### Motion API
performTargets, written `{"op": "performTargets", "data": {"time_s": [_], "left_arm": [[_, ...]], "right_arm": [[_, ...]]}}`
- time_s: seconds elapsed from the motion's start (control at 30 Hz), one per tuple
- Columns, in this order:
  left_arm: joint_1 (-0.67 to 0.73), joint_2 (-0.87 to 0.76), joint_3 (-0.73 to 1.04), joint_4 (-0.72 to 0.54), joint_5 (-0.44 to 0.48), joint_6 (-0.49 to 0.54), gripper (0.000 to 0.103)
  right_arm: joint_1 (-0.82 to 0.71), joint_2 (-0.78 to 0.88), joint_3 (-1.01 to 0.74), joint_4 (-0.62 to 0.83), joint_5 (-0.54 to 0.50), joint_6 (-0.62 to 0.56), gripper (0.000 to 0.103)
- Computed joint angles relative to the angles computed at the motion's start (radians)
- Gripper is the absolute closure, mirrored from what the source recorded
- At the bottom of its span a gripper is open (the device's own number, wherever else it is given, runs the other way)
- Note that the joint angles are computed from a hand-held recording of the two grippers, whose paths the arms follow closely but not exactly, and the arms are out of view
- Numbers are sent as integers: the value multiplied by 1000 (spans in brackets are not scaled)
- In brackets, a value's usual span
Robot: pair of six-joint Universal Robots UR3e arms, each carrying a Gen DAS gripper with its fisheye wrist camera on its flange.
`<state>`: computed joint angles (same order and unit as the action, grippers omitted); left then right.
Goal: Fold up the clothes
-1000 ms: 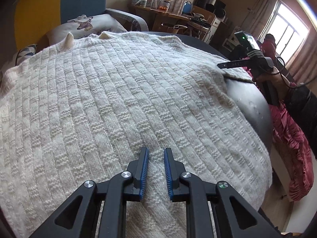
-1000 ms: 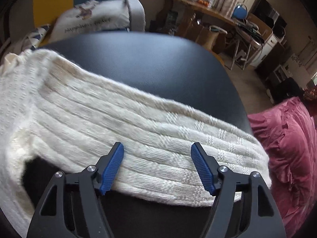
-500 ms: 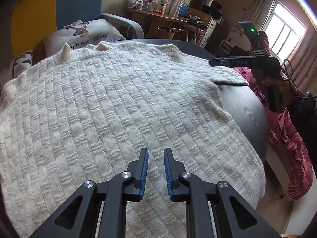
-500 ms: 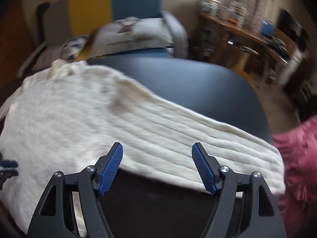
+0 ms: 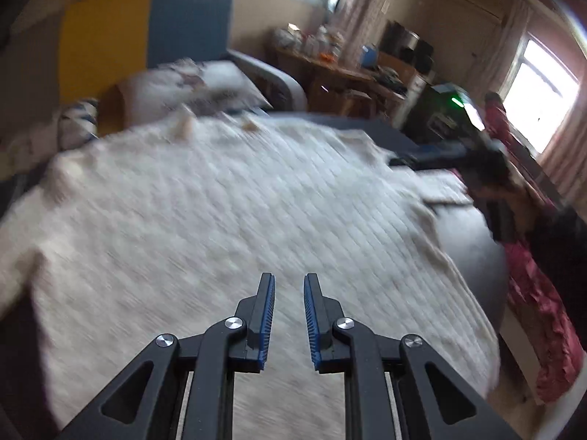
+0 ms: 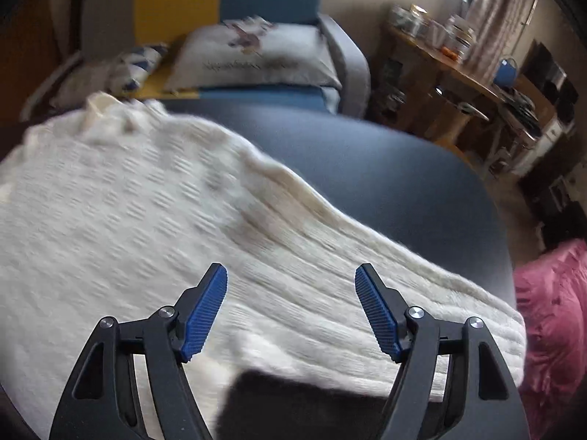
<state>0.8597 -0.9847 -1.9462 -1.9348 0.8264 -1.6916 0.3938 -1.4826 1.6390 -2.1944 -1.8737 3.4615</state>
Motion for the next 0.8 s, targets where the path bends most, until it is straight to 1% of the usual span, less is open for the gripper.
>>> {"op": "performTargets", "data": {"time_s": [0.07,0.17,0.23,0.27,0.33,0.37,0.4,0.47,0.5,0.53,0.57,0.63,0.7,0.73,0.8], "left_arm": [[-89,-178,53,271,-35,-215,87],[-182,-397,135,576,-36,-466,87],[-234,-525,186,755,-11,-589,87],[-262,-592,220,823,9,-639,88],[-320,-719,277,979,82,-741,87],[-344,-777,311,1028,118,-776,87],[-358,-830,353,1032,145,-788,87],[-380,-910,388,1092,237,-820,88],[-373,-928,381,1111,250,-811,88],[-351,-914,346,1131,221,-789,87],[-334,-895,313,1150,211,-767,87],[-309,-867,273,1166,206,-736,87],[-287,-862,278,1143,201,-728,87],[-276,-860,281,1131,198,-724,87],[-261,-864,312,1085,197,-731,88]], "right_arm": [[34,54,-92,-1,18,-15,28],[66,182,-268,5,54,-48,28],[78,290,-412,26,68,-72,28],[84,339,-481,42,75,-77,28],[79,453,-623,84,118,-93,28],[74,497,-673,100,140,-95,28],[67,558,-745,125,167,-99,28],[60,653,-855,174,181,-107,28],[61,724,-949,231,157,-102,28],[62,768,-1002,248,146,-97,28],[62,804,-1034,245,137,-94,25],[61,816,-1035,206,126,-84,24],[58,848,-1079,201,128,-55,23],[62,863,-1108,210,125,-57,23],[68,860,-1112,216,139,-63,23]]}}
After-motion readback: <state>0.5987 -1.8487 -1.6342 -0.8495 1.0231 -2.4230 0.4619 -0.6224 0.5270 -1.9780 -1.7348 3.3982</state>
